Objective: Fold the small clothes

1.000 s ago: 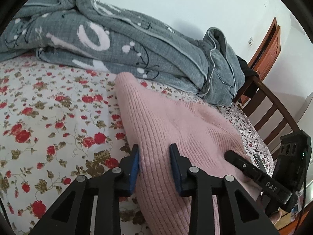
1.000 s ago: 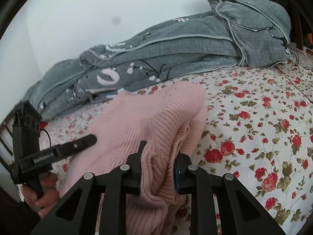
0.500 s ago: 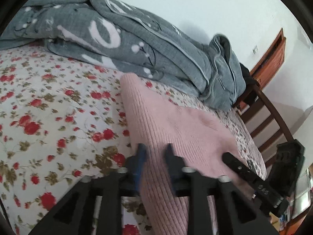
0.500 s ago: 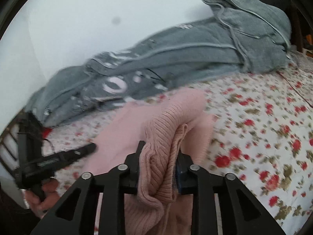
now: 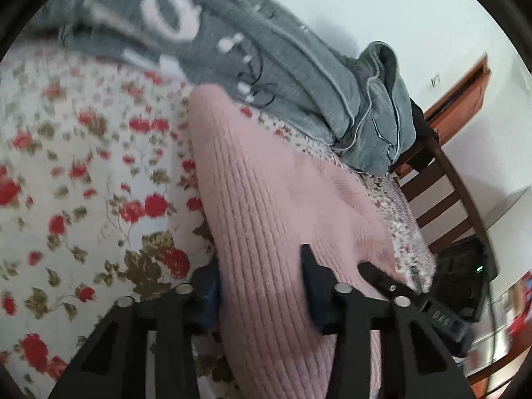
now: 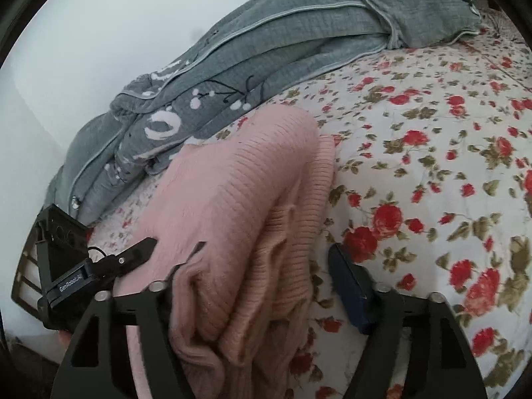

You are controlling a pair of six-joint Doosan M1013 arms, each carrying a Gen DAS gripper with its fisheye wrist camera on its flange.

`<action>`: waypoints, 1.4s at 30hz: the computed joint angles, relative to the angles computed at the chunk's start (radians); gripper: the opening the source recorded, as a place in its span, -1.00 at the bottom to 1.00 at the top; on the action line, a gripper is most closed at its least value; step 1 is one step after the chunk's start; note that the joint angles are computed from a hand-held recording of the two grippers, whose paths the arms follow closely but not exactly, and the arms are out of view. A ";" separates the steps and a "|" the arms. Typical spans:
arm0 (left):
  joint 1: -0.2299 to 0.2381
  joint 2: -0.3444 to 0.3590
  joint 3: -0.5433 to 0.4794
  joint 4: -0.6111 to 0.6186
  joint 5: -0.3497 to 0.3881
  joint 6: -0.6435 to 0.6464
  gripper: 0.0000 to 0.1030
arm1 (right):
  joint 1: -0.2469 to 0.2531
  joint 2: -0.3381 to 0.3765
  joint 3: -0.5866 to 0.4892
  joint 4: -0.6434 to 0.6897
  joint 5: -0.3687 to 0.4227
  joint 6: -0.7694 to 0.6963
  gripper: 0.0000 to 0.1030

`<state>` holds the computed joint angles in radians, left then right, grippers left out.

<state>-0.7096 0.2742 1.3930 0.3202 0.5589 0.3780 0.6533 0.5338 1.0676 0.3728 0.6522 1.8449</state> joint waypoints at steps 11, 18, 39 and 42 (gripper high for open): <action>-0.021 -0.131 0.044 0.227 0.208 -0.175 -0.31 | 0.071 0.041 -0.111 0.176 -0.067 -0.194 -0.56; -0.023 -0.155 0.138 0.267 0.287 -0.193 0.09 | 0.123 0.131 -0.247 -0.075 0.123 -0.044 -0.30; -0.060 -0.187 0.174 0.456 0.174 -0.279 0.25 | 0.178 0.084 -0.163 -0.516 0.030 0.174 -0.66; -0.085 -0.125 0.107 0.447 0.359 -0.208 0.25 | 0.173 0.072 -0.143 -0.495 0.011 0.165 -0.50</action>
<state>-0.7948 0.1495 1.4998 0.7676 0.9181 0.1696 0.8267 0.6055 0.9248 -0.1218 0.6636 2.0097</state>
